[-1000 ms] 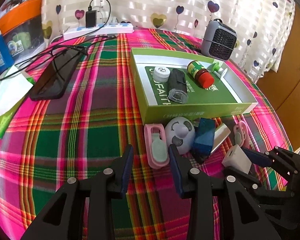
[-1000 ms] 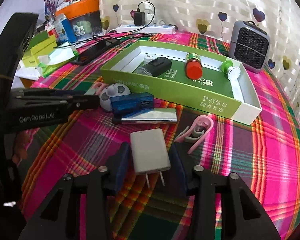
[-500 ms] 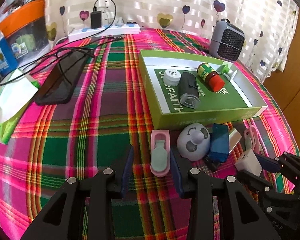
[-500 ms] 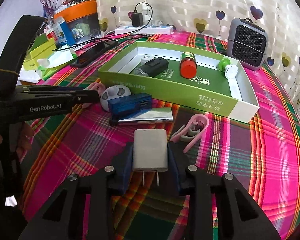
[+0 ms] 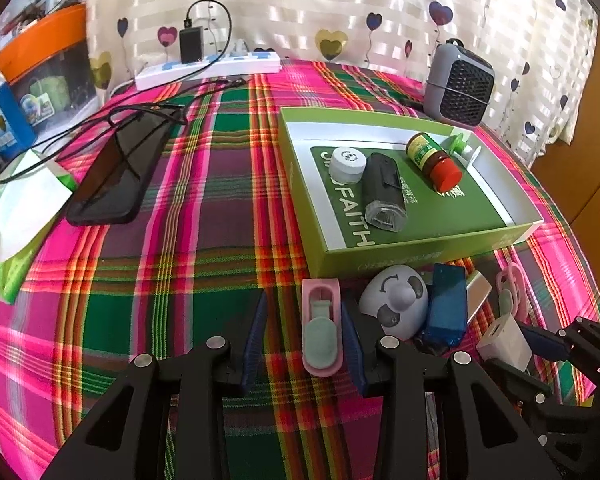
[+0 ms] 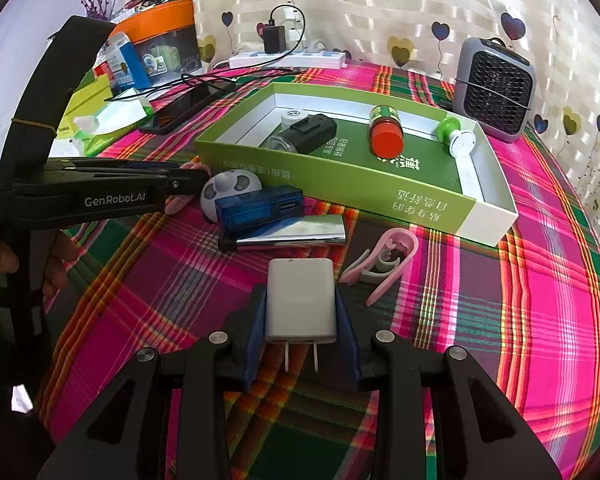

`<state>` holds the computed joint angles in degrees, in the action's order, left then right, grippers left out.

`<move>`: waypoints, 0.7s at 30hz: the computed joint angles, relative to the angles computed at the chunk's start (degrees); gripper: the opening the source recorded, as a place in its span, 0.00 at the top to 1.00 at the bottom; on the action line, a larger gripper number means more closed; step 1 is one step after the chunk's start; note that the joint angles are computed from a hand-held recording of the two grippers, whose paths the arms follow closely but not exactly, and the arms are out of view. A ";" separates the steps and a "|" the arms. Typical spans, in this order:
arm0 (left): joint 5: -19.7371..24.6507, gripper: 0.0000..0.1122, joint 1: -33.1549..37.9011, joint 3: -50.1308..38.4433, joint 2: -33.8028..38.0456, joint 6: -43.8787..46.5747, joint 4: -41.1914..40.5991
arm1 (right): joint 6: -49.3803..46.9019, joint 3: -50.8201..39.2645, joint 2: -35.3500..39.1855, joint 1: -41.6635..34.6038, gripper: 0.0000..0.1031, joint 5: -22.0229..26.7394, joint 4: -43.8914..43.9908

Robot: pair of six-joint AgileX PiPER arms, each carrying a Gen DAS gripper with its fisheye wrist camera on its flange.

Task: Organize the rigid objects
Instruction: 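Grasp the pink-and-grey holder with the left tool while the right tool holds the charger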

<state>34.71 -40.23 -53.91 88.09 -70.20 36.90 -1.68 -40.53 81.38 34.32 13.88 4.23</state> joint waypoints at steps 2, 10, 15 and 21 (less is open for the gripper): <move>0.44 0.69 -0.22 -0.19 0.20 -0.14 0.37 | -0.31 -0.01 0.02 -0.06 0.66 -0.01 0.30; 1.07 0.72 -0.56 0.07 -0.05 -1.05 1.12 | 0.22 -0.05 0.07 0.07 0.66 -0.03 -0.17; 1.62 0.80 -0.82 0.36 -0.34 -2.41 1.66 | 0.48 0.01 0.03 0.08 0.66 -0.05 -0.47; 1.68 0.83 -0.82 0.65 -0.53 -3.10 1.95 | 0.46 -0.02 0.03 0.08 0.66 -0.03 -0.45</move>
<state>36.39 -41.05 -53.26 87.57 -73.30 38.85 -1.22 -40.55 81.41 34.40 13.85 3.78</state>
